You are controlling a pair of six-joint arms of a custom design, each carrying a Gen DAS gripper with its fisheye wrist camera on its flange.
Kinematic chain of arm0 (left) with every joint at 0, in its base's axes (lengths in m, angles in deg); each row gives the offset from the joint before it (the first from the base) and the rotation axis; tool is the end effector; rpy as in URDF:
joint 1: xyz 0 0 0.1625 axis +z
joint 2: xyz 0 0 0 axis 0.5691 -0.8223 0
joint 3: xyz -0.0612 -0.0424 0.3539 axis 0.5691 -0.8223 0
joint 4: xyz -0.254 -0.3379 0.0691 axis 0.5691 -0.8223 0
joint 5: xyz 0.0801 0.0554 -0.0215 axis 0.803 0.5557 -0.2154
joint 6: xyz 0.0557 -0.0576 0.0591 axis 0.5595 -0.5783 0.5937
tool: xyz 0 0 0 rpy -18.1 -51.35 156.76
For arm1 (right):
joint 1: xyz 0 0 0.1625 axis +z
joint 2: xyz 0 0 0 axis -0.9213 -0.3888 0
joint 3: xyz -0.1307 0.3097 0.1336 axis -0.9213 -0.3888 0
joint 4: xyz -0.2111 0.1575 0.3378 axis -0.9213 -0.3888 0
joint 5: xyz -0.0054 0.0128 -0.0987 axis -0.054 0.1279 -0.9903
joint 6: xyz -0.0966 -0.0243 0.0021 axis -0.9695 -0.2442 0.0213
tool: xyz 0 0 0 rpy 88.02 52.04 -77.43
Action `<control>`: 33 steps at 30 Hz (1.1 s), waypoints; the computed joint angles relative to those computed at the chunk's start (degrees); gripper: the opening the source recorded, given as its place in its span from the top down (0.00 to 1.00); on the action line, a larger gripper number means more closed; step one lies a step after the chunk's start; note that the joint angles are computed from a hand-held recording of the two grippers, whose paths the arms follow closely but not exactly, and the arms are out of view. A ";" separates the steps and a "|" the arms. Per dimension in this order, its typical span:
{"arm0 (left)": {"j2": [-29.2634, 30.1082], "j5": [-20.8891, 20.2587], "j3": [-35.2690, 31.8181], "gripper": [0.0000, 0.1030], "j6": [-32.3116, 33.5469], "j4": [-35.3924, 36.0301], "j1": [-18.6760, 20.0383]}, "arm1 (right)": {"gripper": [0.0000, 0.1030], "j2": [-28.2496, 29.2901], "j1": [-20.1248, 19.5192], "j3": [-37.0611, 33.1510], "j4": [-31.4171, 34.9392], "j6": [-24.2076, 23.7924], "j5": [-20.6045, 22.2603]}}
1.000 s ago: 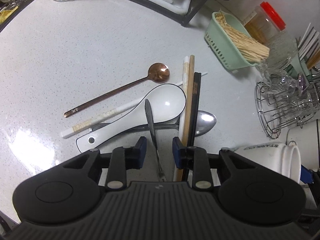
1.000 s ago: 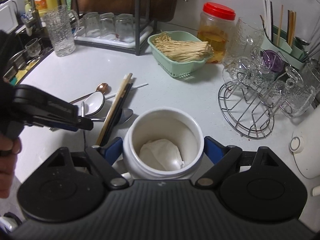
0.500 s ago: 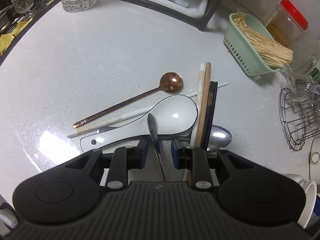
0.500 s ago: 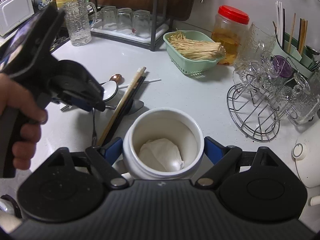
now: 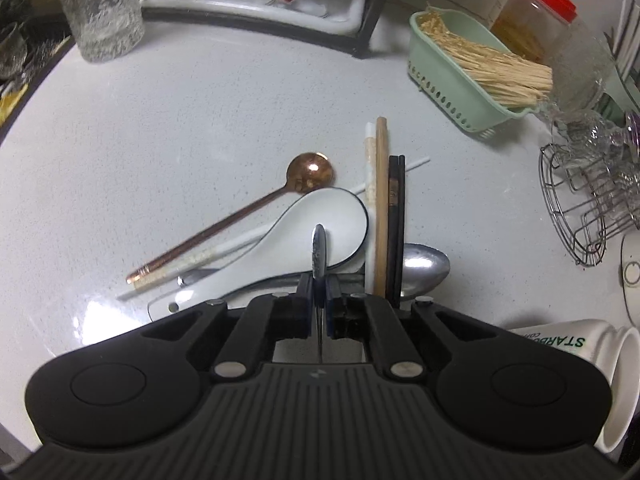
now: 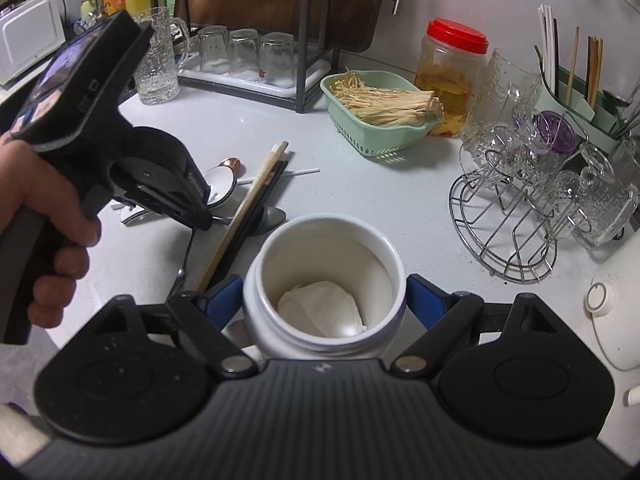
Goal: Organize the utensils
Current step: 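Lower the left tool onto the metal fork and close on it, then lift the fork with the left tool and carry it over the mug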
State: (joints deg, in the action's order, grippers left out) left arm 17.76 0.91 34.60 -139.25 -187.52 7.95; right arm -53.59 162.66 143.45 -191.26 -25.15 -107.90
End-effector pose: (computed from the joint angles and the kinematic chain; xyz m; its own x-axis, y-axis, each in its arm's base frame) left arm -0.2461 -0.5167 0.0979 -0.5552 -0.7850 -0.2748 -0.2916 0.4931 -0.8196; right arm 0.1708 -0.5431 0.2263 -0.2637 -0.8937 0.3630 -0.9565 0.2911 0.0219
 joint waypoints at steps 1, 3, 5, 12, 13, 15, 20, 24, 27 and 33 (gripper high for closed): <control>-0.37 0.25 0.57 0.93 0.88 -1.28 -0.06 | 0.13 0.00 0.01 -0.04 0.09 0.58 -0.12; -0.95 0.98 1.35 0.93 2.00 -2.34 -0.46 | 0.13 -0.14 0.03 0.25 -0.31 1.32 -0.32; -1.84 1.79 2.37 0.93 3.27 -3.24 -1.22 | 0.13 -0.39 0.02 0.63 -0.72 1.73 -0.44; -4.21 4.58 5.76 0.93 8.49 -9.16 -3.47 | 0.13 -0.82 0.11 1.89 -2.48 5.09 -1.08; -4.40 4.94 6.16 0.93 9.60 -10.23 -3.75 | 0.13 -0.85 0.18 2.29 -3.29 5.44 -1.35; -4.64 5.76 6.87 0.93 11.75 -12.39 -4.25 | 0.13 -0.98 0.23 3.11 -4.78 6.68 -1.92; -5.59 6.39 8.95 0.93 17.24 -18.24 -5.07 | 0.13 -1.29 -0.48 5.55 -9.17 9.72 -1.67; -6.18 6.46 9.96 0.95 20.07 -19.63 -5.74 | 0.13 -1.72 -1.21 7.67 -13.03 10.37 -0.40; -6.67 6.20 10.82 0.96 21.65 -20.99 -6.22 | 0.13 -1.79 -1.27 8.59 -14.99 10.40 -0.27; -7.44 6.92 11.63 0.97 22.50 -20.86 -7.45 | 0.11 -0.91 -0.64 9.82 -19.18 9.75 -1.36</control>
State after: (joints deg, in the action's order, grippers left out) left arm 10.32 7.83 46.23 -116.75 -208.37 0.50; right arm -54.50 162.01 153.28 -210.44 -15.41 -109.26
